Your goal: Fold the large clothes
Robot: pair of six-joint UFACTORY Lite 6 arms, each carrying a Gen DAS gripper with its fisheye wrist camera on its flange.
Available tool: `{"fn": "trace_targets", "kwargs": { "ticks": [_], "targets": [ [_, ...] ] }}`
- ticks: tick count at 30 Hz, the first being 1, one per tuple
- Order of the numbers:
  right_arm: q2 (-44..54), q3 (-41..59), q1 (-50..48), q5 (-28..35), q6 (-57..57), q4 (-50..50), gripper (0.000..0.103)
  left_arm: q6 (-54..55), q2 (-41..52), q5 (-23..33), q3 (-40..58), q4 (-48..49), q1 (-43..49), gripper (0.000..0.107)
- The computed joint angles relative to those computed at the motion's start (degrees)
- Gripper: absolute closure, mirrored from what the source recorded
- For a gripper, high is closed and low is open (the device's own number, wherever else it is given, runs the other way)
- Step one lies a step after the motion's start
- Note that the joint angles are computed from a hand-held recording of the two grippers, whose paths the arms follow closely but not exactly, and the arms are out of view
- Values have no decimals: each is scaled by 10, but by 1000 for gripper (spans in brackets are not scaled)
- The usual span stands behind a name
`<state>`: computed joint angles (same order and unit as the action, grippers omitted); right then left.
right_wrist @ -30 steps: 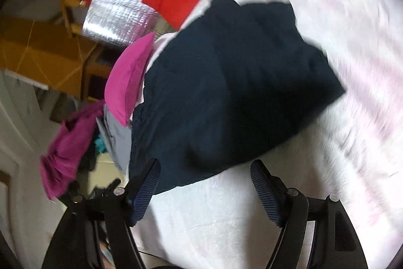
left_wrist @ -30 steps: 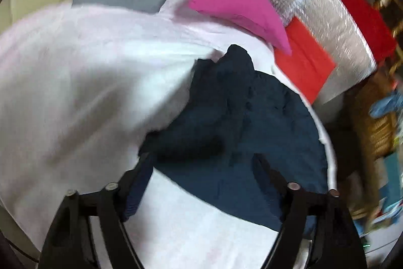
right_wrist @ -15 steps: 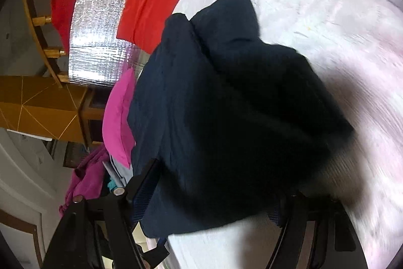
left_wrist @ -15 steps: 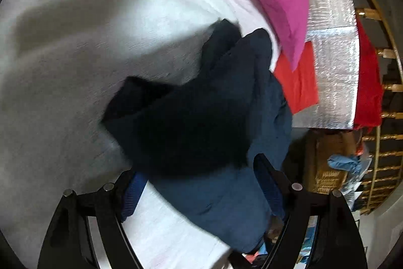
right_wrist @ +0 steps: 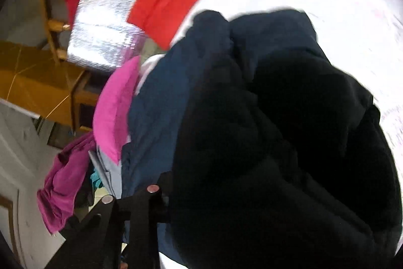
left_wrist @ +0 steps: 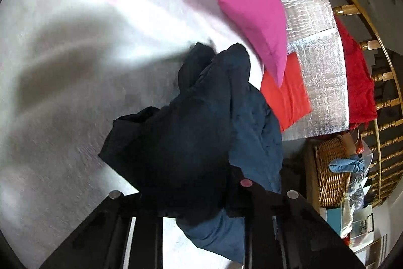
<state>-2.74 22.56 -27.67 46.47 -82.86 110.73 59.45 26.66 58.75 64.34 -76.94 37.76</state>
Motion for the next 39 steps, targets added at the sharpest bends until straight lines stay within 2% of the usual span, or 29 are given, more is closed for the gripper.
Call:
{"fn": "trace_targets", "kwargs": {
  "ticks": [2, 5, 6, 7, 8, 11, 15, 18, 19, 20, 23, 24, 25, 27, 28, 29, 30, 33, 35, 36, 37, 39],
  "targets": [
    [14, 5, 26, -37, -27, 22, 67, 0, -8, -24, -6, 14, -9, 84],
    [49, 1, -10, 8, -15, -2, 63, -22, -3, -34, 4, 47, -7, 74],
    [43, -2, -22, 13, 3, -24, 60, -37, -1, -42, 10, 61, -10, 63],
    [42, -4, -37, 21, 17, -47, 58, -58, 5, -51, 22, 81, -15, 46],
    [44, -1, -49, 32, 36, -74, 56, -78, 15, -49, 35, 100, -15, 45],
    [9, -22, -101, 40, 64, -131, 46, -92, 43, -16, 64, 107, -3, 44],
    [22, -40, -236, 117, 57, -175, 40, -84, 53, -2, 70, 93, 18, 44],
    [70, -12, -234, 116, 51, -172, 38, -67, 60, 1, 69, 82, 20, 48],
    [75, -5, -228, 112, 54, -169, 43, -61, 60, 0, 66, 75, 18, 55],
    [62, -2, -213, 97, 65, -165, 53, -56, 60, 1, 65, 72, 16, 58],
    [-42, -11, -176, 41, 88, -177, 65, -22, 35, -6, 44, 60, 17, 70],
    [-84, -21, -170, 28, 90, -185, 65, -6, 20, -8, 32, 60, 23, 73],
    [-117, -28, -162, 18, 94, -184, 66, 5, 12, -14, 27, 58, 22, 73],
    [-121, -37, -173, 20, 98, -193, 66, 5, 9, -30, 29, 67, 17, 73],
    [-90, -24, -160, 1, 110, -191, 65, -14, 20, -29, 40, 78, 13, 64],
    [-51, -9, -145, -6, 123, -184, 58, -42, 38, -26, 55, 90, 12, 57],
    [-18, -3, -150, 10, 116, -169, 55, -65, 56, -20, 69, 100, 12, 45],
    [6, -23, -201, 74, 87, -164, 49, -75, 80, 6, 88, 97, 24, 43],
    [-1, -37, -196, 92, 71, -148, 30, -58, 81, 16, 87, 81, 26, 45],
    [0, -38, -194, 98, 65, -146, 29, -49, 84, 29, 85, 78, 34, 50],
    [-4, -37, -173, 85, 65, -135, 28, -43, 89, 40, 86, 65, 37, 63],
    [15, -20, -139, 58, 63, -126, 30, -28, 90, 43, 82, 50, 39, 71]
  ]
}}
